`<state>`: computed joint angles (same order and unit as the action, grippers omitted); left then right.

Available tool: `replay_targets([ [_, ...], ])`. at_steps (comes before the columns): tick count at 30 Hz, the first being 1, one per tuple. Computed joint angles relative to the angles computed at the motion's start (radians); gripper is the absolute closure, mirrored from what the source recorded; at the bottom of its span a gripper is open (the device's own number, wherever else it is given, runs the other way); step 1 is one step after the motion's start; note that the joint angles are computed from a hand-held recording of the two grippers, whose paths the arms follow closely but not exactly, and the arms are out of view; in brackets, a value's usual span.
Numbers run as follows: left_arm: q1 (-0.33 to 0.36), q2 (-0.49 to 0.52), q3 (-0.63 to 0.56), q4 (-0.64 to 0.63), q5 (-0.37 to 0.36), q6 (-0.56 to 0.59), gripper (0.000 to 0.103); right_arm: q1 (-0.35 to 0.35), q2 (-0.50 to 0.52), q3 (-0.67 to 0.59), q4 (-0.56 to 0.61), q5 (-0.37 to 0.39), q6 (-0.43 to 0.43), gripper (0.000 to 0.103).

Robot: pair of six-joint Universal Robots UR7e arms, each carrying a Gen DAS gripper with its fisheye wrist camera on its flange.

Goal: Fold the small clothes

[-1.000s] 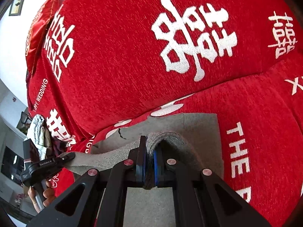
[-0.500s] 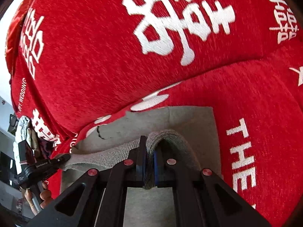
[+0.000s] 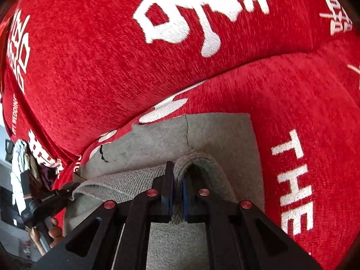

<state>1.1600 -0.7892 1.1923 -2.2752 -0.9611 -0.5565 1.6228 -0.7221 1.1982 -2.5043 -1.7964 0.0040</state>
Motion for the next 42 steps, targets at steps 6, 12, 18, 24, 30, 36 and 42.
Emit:
replay_targets([
  [6, -0.013, -0.037, 0.047, -0.112, -0.037, 0.018, 0.017, 0.003, -0.014, 0.012, -0.018, 0.019, -0.003, 0.064],
  [12, -0.022, -0.068, 0.062, -0.094, -0.038, 0.011, 0.017, -0.006, -0.063, 0.089, -0.174, 0.091, 0.008, 0.024],
  [18, -0.067, -0.062, 0.086, -0.025, 0.045, 0.144, 0.017, 0.077, -0.010, 0.038, -0.114, -0.173, -0.245, 0.024],
  [24, -0.085, -0.011, 0.055, 0.069, 0.222, 0.204, 0.017, 0.092, 0.089, -0.090, -0.058, -0.332, -0.347, 0.024],
  [30, -0.035, 0.000, 0.006, 0.074, 0.130, 0.150, 0.017, 0.066, 0.162, -0.243, 0.156, -0.282, -0.338, 0.088],
  [36, -0.048, 0.052, -0.009, 0.105, 0.332, 0.105, 0.017, 0.080, 0.148, -0.170, -0.024, -0.410, -0.355, 0.095],
  [42, -0.056, 0.031, -0.011, 0.140, 0.330, 0.056, 0.017, 0.067, 0.106, -0.143, -0.006, -0.332, -0.299, 0.090],
])
